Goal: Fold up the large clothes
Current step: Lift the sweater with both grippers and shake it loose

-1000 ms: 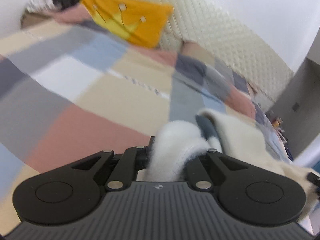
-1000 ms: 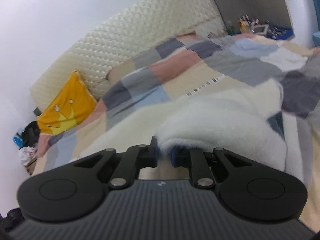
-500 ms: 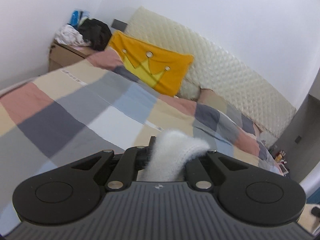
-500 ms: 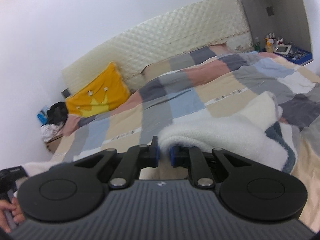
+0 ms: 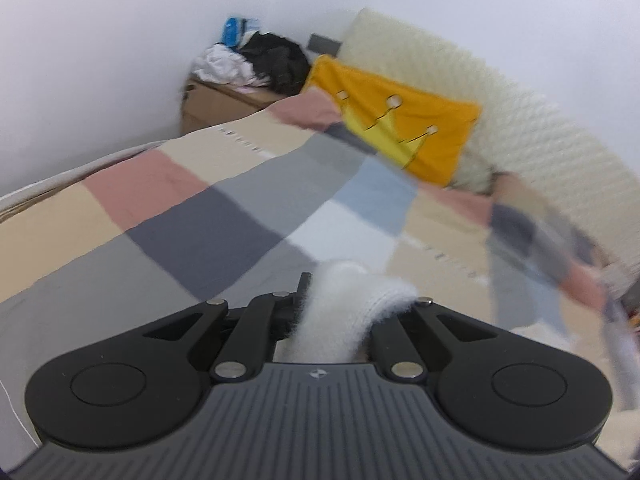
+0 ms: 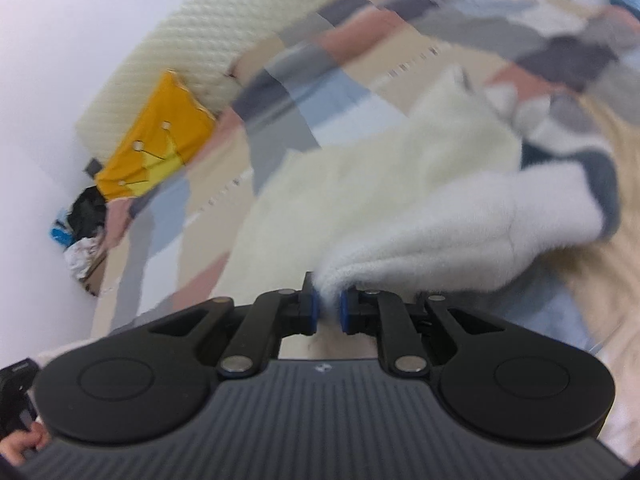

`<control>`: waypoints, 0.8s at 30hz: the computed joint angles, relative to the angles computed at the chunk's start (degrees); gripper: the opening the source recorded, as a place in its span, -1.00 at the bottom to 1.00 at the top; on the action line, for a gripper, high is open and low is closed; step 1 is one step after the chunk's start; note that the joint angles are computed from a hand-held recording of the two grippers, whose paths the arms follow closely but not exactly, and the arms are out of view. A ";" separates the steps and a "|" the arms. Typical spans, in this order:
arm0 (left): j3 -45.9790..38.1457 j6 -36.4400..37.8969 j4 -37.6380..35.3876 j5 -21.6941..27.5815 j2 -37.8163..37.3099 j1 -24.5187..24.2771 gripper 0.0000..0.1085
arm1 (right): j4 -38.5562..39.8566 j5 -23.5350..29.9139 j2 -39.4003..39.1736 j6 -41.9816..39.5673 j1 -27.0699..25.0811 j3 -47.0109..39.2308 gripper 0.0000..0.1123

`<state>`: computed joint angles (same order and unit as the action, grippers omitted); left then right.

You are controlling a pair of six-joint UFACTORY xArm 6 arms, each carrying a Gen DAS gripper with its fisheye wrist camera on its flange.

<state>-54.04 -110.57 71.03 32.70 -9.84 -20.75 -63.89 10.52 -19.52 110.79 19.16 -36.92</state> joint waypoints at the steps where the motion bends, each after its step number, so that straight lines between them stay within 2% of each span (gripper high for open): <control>1: 0.00 -0.19 0.13 -0.23 1.05 0.75 -0.88 | -2.98 -0.72 1.50 3.47 -0.46 -0.50 -0.74; 5: -3.05 0.81 -2.46 -4.06 8.28 4.81 -0.88 | -19.35 -4.83 7.38 20.67 -3.66 -3.56 -0.74; 8: -6.75 5.38 -5.71 -5.56 14.19 6.64 -0.87 | -31.97 -5.84 11.15 33.13 -5.01 -5.93 -0.74; 12: -11.24 10.16 -10.00 -6.81 21.73 7.99 -0.86 | -44.94 -8.07 14.05 48.04 -7.07 -8.06 -0.74; 15: -13.07 11.26 -10.85 -5.94 24.56 7.80 -0.86 | -51.08 -9.57 16.49 55.10 -7.78 -10.54 -0.74; 17: -13.44 11.59 -10.96 -5.70 24.83 7.64 -0.86 | -50.89 -9.73 17.39 54.38 -7.96 -10.80 -0.74; 19: -13.36 12.35 -11.16 -5.95 24.38 7.64 -0.85 | -53.70 -10.19 18.17 57.72 -7.92 -11.60 -0.73; 20: -13.22 12.95 -11.56 -5.84 24.03 7.58 -0.80 | -54.81 -10.24 18.13 58.74 -7.92 -11.73 -0.73; 21: -12.81 13.23 -12.08 -5.45 23.41 7.38 -0.62 | -54.65 -10.17 17.93 58.40 -7.82 -11.55 -0.73; 22: -12.10 12.39 -12.41 -4.77 22.42 7.01 -0.24 | -54.41 -10.13 17.73 58.04 -7.76 -11.42 -0.73; 24: -9.52 9.08 -12.04 -3.78 19.47 6.00 0.27 | -54.72 -10.04 17.62 57.70 -7.79 -11.48 -0.73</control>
